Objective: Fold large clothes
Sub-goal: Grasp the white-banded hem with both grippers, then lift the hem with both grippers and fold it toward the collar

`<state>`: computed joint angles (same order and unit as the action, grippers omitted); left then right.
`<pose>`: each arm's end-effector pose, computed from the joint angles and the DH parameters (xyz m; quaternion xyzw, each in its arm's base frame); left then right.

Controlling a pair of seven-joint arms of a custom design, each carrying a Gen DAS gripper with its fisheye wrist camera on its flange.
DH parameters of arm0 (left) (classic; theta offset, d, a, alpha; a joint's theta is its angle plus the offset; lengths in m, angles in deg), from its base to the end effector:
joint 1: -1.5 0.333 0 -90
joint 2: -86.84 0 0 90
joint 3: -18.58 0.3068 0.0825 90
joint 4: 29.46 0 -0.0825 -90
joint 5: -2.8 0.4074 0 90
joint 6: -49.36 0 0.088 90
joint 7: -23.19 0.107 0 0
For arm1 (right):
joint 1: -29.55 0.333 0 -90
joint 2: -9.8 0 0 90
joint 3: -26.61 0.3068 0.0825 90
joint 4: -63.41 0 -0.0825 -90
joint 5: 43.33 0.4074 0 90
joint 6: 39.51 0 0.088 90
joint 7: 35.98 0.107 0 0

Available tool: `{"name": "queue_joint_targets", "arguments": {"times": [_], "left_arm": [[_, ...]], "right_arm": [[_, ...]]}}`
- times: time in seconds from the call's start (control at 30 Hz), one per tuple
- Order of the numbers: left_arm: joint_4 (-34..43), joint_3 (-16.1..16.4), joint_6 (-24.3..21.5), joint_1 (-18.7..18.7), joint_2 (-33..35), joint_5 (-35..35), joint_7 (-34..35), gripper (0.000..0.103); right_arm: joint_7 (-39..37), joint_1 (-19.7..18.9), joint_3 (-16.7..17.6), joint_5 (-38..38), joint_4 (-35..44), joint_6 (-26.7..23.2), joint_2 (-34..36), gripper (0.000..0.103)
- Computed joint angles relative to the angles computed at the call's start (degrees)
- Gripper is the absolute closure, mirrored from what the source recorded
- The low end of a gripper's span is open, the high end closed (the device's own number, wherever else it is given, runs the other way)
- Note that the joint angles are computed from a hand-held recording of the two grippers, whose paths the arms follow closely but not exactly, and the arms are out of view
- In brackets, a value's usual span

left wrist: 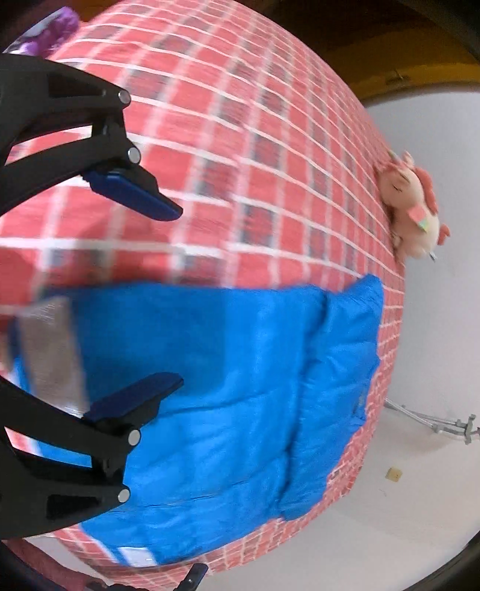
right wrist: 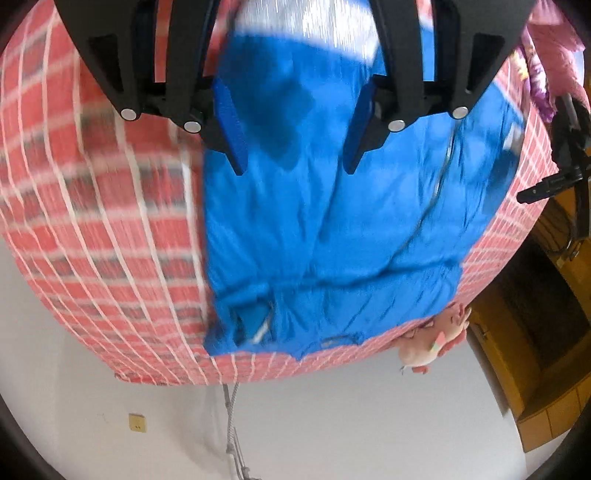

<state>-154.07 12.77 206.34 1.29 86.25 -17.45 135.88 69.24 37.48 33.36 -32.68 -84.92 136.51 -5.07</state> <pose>0.5920 -0.0489 0.4372 -0.5978 0.7431 -0.2561 0.1576 0.4775 0.1101 0.4096 -0.5963 0.7161 -0.1597 0.3256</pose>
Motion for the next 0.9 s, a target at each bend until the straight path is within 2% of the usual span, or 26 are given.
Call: {"name": "queue_joint_targets", "arguments": {"times": [0.13,0.37,0.57,0.63,0.73,0.8,0.9], "left_arm": [[-6.06,1.38,-2.04,-0.29,-5.17,-2.93,3.63,0.019],[-11.16,4.24,-6.38,-3.17,-8.93,-8.76,8.52,0.019],[-11.15,4.22,-8.35,-3.79,-7.48,-12.32,9.69,0.019],[-11.09,3.94,-8.15,-3.66,-7.17,-13.29,9.96,0.019],[-11.01,3.58,-8.08,-3.61,-7.0,-14.06,10.43,0.019],[-10.55,3.65,-9.2,-3.69,-6.83,-15.6,11.42,0.021],[-10.48,3.6,-10.39,-3.72,-6.93,-17.5,13.51,0.028]], "right_arm": [[-0.01,2.55,-0.37,2.06,-7.0,-1.38,-7.39,0.046],[-0.02,6.3,-1.91,6.41,-13.28,-4.15,-12.9,0.045],[-5.99,14.05,-9.42,13.82,-14.53,-2.05,-12.3,0.045],[-10.66,19.16,-14.51,18.12,-13.69,-1.27,-11.18,0.045],[-17.01,25.5,-20.39,24.09,-11.68,-0.62,-9.04,0.045],[-20.07,27.77,-22.24,27.02,-10.39,-0.92,-7.77,0.044],[-20.37,25.29,-18.92,27.57,-9.32,-1.57,-6.34,0.045]]}}
